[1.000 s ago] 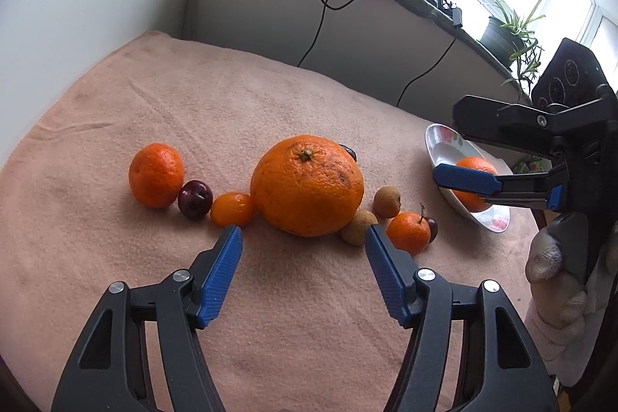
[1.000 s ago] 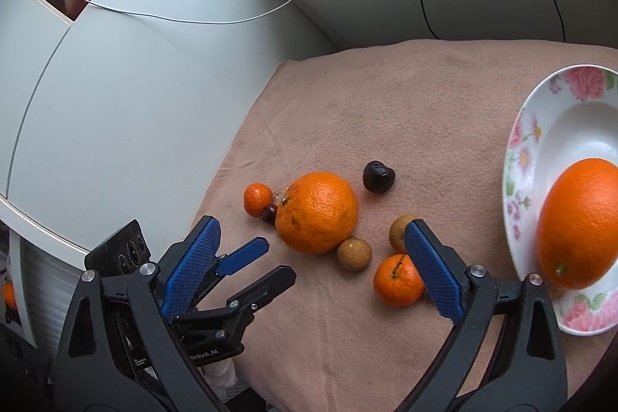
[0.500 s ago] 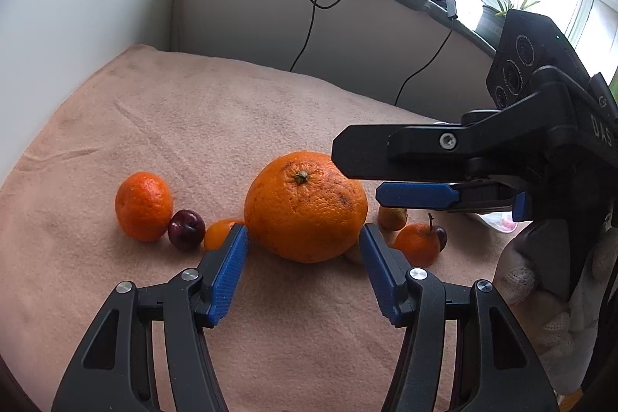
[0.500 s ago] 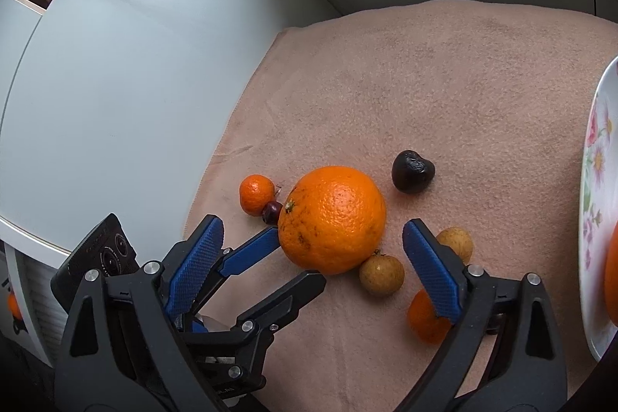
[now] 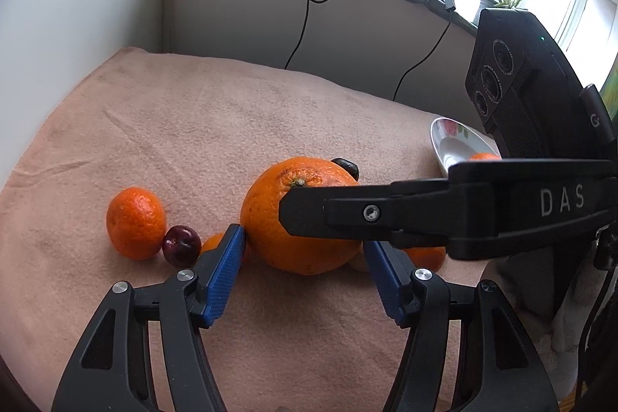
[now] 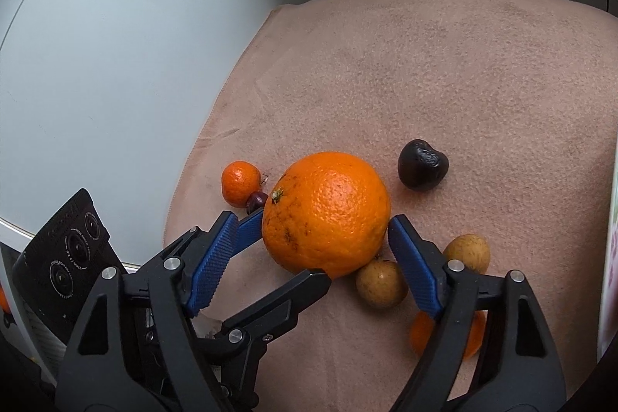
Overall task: Organize fruits
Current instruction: 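Move the right gripper to the big grapefruit-like orange and grasp it, then carry the big orange with the right gripper into the white plate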
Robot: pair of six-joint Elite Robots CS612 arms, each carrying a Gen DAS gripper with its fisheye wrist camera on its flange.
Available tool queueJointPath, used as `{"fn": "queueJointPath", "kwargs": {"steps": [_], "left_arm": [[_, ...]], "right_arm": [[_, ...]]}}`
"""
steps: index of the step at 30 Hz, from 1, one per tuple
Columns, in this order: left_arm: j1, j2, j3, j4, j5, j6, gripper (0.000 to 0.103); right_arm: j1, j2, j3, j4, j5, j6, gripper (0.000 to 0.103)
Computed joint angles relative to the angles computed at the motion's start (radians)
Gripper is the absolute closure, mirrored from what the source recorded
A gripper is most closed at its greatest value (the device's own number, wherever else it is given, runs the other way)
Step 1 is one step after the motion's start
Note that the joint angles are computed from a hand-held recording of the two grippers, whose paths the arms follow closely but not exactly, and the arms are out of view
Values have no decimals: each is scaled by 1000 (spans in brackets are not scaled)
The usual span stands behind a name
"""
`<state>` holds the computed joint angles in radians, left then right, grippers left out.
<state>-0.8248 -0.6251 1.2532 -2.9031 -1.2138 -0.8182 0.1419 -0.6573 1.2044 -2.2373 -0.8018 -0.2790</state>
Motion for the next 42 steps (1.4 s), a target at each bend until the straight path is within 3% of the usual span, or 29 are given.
{"fn": "queueJointPath", "kwargs": {"steps": [6,13,25,33,42], "left_arm": [[12,11,-22,4,-20,23,35],[20,26,-44,-3,-38,64,34],[6,19,-23,-27,-1,75,33],[-4,15,-28,-44,25,100,33],[-10,36,-87,-44,32,152,33]], "right_arm": [[2,4,0,5,-15,-4,29],[6,4,8,-24,-19,3,30],[16,-26,59,-138,-72,-22,32],[5,-40,73,-175,-62,-12,32],[-33,-81,120,-225,-46,-7,32]]}}
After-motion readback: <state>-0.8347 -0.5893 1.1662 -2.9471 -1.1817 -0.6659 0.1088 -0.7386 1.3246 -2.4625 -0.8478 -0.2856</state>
